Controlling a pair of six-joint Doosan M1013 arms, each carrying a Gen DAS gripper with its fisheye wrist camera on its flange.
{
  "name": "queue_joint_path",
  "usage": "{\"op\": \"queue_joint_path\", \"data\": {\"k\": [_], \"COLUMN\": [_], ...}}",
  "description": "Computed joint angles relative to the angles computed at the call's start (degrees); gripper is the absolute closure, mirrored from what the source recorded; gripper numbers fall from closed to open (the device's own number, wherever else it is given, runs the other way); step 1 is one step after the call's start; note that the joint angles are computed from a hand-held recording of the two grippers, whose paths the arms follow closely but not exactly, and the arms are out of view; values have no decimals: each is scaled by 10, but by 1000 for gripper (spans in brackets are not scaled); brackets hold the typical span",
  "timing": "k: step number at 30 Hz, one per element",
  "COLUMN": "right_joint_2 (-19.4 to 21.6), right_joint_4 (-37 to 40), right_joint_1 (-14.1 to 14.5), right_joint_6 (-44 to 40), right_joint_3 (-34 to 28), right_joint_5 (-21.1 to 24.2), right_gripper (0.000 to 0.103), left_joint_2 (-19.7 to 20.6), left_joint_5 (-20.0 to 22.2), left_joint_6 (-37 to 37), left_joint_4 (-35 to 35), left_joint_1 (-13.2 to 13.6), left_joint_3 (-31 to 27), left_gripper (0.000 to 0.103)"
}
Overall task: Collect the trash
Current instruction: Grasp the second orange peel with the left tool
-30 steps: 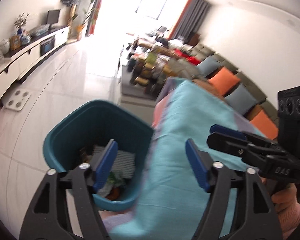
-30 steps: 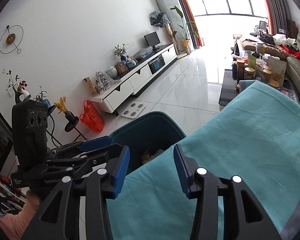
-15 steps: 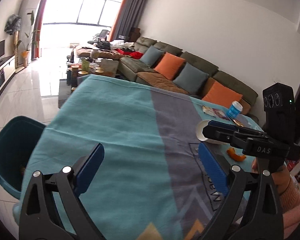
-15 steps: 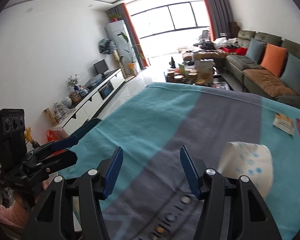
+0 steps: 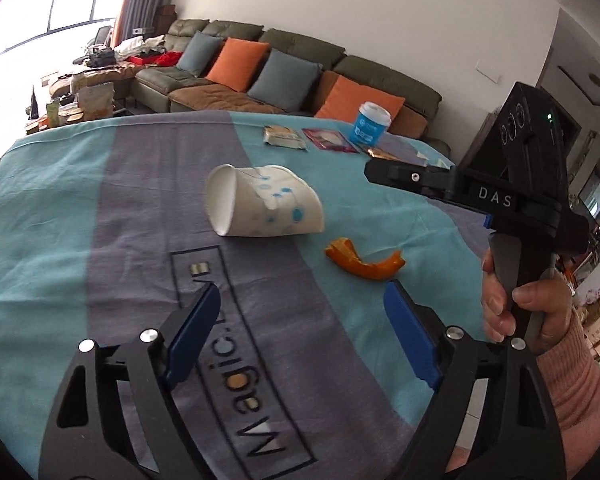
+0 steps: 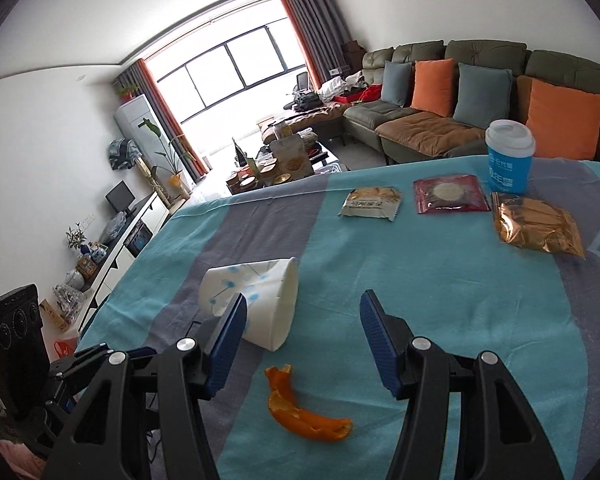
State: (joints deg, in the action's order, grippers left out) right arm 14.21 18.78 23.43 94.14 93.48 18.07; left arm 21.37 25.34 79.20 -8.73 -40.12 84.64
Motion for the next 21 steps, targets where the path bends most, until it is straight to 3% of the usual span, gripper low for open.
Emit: {"op": "queue_joint_path", "data": {"k": [10,13,15,21], "right_joint_2": [-11,-12,-12,-11], "right_joint_4": [122,146,154,190], "right_joint_1": [-27,-31,-32,-37], "right_joint_6": [-111,-133,-140,-174], "right_joint_3": [27,30,31,34], "right_joint_5": [-10,-9,-8,-4], "right_gripper": [46,46,46,46], "left_joint_2": [73,84,90,97], "left_joint_5": [117,129,138,142], "left_joint_6": [40,48,53,69], "left_joint_4": [-69,-89,-105,-141], "left_joint_1": [-5,-5,-4,-1], "left_joint_3": [-103,-118,-127,-133], "left_gripper": [49,51,61,75]}}
